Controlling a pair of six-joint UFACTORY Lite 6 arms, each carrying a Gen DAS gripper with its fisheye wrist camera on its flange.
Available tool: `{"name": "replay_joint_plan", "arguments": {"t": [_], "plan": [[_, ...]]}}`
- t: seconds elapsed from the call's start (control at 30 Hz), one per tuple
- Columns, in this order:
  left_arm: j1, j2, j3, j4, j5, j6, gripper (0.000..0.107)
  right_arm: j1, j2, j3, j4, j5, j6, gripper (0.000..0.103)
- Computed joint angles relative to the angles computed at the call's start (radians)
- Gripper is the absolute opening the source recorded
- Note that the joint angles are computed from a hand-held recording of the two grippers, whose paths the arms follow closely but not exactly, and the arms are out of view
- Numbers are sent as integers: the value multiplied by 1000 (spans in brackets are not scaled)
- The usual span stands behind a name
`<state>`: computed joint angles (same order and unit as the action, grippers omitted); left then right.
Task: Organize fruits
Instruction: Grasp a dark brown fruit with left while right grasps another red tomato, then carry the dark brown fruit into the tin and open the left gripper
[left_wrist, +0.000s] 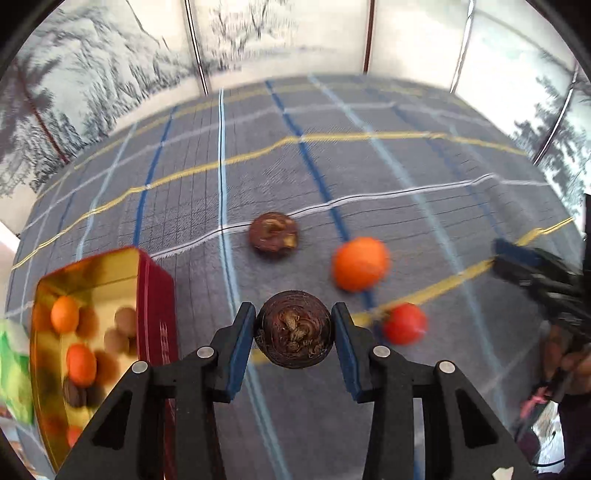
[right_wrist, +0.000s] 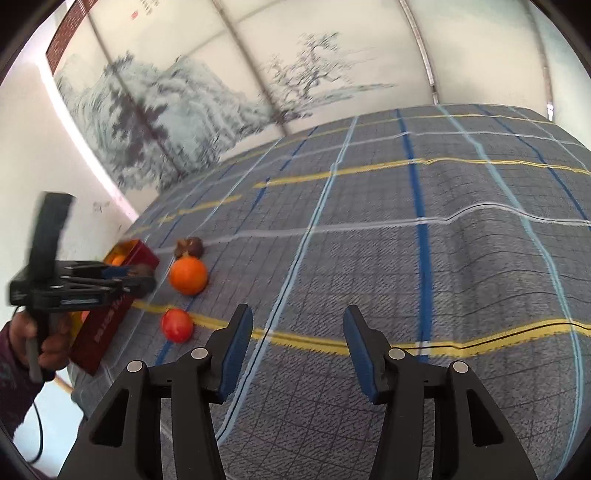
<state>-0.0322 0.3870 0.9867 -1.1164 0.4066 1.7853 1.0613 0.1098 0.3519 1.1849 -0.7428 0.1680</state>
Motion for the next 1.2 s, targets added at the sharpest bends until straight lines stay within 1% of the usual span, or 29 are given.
{"name": "replay_joint_plan", "arguments": {"t": [0.07,0.1,0.13,0.2,0.3,0.37,0.43,0.6,0.67,0.7,0.77,0.8,0.87,0.93,1.0,1.1,1.2], "plan": [[39,-118,-121,-82,51,106,38,-5,9,34,18,28,-70,52],[61,-175,-177,-103,71,141,38,-7,6,49,-15,45,-80,52],[68,-203,-197,-102,82,141,38,-1,6,65,-35,52,-89,52],[113,-273,-252,-80,127,139,38,16,14,127,-49,73,-172,52],[170,-318,-273,-28,185,94,38,13,104,274,-24,135,-348,52],[222,-361,-298,-16,224,104,38,-3,177,359,-23,172,-416,52],[265,-392,-308,-6,241,117,38,-23,244,436,-20,208,-479,52],[361,-421,-308,22,296,131,39,-65,372,569,3,262,-596,52],[405,-416,-291,37,330,125,39,-79,406,611,50,284,-665,51],[423,-414,-286,40,340,124,39,-85,429,640,80,292,-709,49],[473,-402,-263,49,373,121,39,-92,458,676,160,305,-793,32],[498,-393,-249,56,392,117,39,-93,467,687,184,306,-817,32],[557,-364,-212,69,421,110,38,-78,473,694,228,283,-852,32],[591,-328,-177,64,414,118,38,-60,460,676,285,233,-869,32],[624,-288,-144,54,395,133,39,-70,394,585,242,186,-745,32],[667,-205,-79,52,373,139,39,-120,292,446,200,144,-582,32],[699,-139,-41,30,346,168,39,-164,231,356,235,110,-532,32]]}}
